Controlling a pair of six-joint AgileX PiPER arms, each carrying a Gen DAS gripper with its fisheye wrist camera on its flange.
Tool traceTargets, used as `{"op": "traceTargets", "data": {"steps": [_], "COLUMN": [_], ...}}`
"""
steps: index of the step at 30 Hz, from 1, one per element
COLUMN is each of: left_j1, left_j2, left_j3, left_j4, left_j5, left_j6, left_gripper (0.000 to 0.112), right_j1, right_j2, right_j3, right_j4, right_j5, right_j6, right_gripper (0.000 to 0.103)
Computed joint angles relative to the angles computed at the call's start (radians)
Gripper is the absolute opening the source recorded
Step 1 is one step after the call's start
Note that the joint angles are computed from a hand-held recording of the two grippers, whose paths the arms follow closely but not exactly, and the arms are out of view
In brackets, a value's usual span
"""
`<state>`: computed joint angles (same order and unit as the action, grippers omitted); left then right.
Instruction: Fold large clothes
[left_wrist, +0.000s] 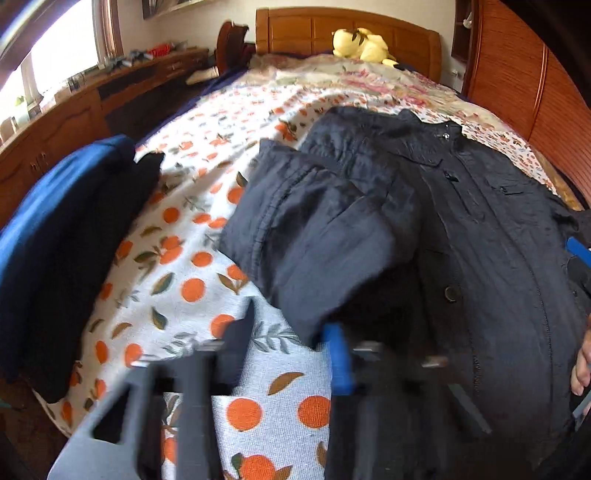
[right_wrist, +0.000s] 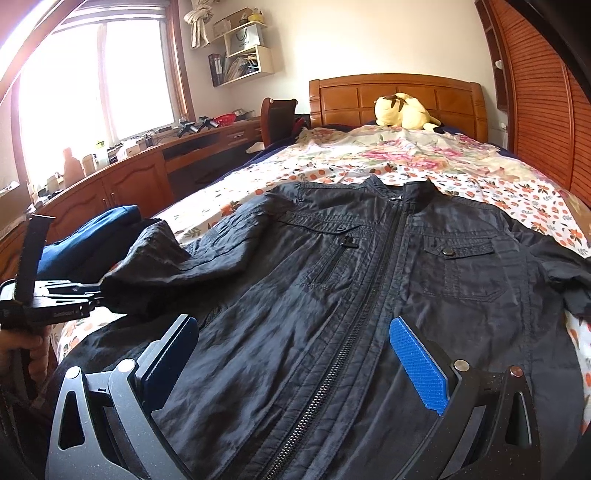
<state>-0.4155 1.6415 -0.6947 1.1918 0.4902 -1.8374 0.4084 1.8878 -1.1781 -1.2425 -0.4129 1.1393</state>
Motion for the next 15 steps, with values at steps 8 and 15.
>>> {"op": "traceTargets", "data": {"steps": [8, 15], "left_j1": [-0.087, -0.184], "left_j2": [-0.052, 0.012], "left_j3": [-0.146, -0.452], "left_j4": [-0.081, -0.125], "left_j5": [0.196, 0.339], "left_j6": [0.126, 0.333], "left_gripper": [0.008, 0.008], "right_j1": [-0.054, -0.132], "right_j2": [-0.058, -0.128], "right_j3": [0.075, 0.178], "right_j4": [0.040, 0.097], "right_j5": [-0.038, -0.076], "right_j6": [-0.049, -0.126], "right_gripper": [0.103, 0.103]}}
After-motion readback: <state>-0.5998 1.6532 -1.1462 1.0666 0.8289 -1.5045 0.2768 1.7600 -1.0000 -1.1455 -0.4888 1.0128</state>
